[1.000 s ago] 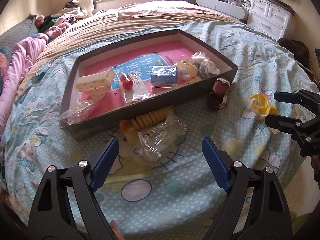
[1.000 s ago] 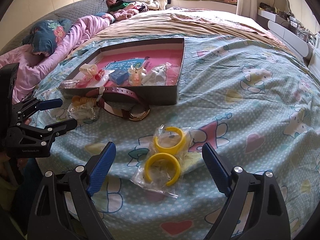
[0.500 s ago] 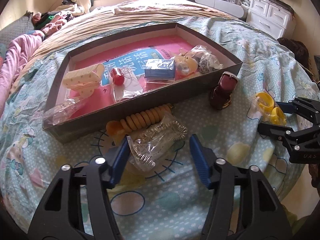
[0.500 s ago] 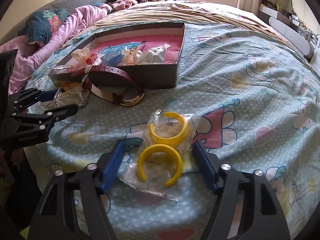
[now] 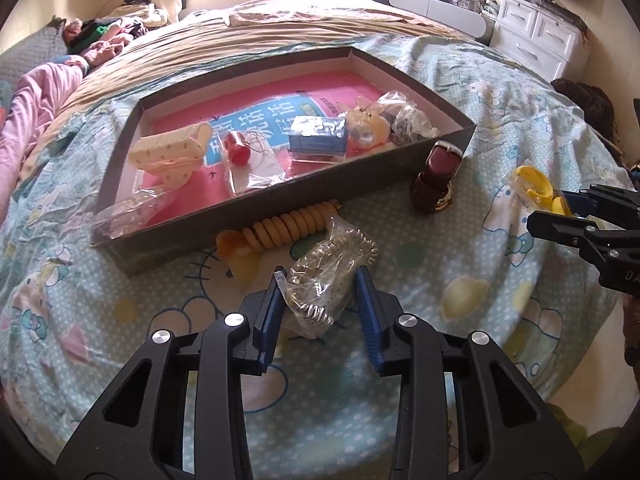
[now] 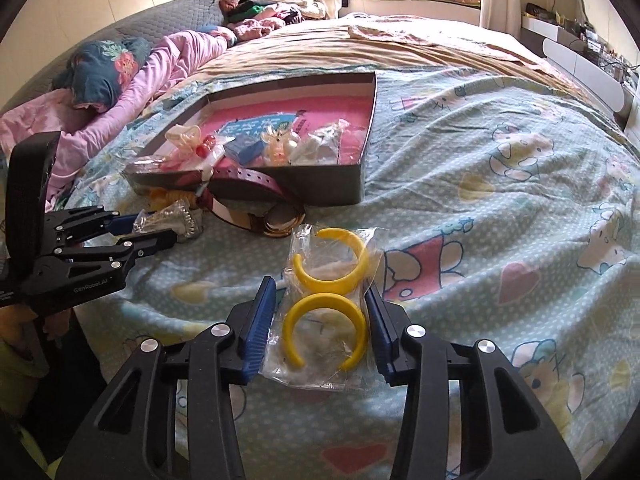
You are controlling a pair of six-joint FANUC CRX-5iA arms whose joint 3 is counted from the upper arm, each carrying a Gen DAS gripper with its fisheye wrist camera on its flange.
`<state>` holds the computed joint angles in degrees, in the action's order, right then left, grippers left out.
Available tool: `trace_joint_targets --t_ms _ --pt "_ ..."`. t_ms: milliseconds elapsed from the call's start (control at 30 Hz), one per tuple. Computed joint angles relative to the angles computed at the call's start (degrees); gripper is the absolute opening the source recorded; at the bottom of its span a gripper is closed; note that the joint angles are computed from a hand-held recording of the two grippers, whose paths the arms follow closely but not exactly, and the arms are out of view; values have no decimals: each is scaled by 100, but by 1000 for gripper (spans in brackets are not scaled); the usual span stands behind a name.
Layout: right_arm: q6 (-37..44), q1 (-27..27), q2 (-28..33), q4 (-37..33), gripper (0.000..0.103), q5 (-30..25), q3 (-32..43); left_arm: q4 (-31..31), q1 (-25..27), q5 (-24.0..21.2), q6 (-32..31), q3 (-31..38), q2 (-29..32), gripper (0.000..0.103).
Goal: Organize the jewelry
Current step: 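Carry the hair tie bag into the tray with the left tool while the right carries the bangles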
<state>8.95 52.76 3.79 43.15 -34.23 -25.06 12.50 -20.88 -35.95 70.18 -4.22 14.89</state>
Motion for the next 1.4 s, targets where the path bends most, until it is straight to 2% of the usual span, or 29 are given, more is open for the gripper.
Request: trace_joint_targets --t_ms 167,333,533,600,733,1400 --pt "-211 2 -137 318 42 -29 -56 432 113 269 -233 -246 -247 25" --pt "-325 -76 -129 603 42 8 48 440 227 514 -61 -321 -436 25" --pt "-343 -205 -11 860 42 119 251 184 391 606 437 -234 -513 25" --pt "-341 -246 46 938 42 166 332 -97 425 636 766 -164 -537 25" --pt "-203 -319 222 984 42 237 558 -119 523 686 881 -155 -567 25" --pt "411 -665 972 911 42 416 1433 130 513 759 930 265 -130 25"
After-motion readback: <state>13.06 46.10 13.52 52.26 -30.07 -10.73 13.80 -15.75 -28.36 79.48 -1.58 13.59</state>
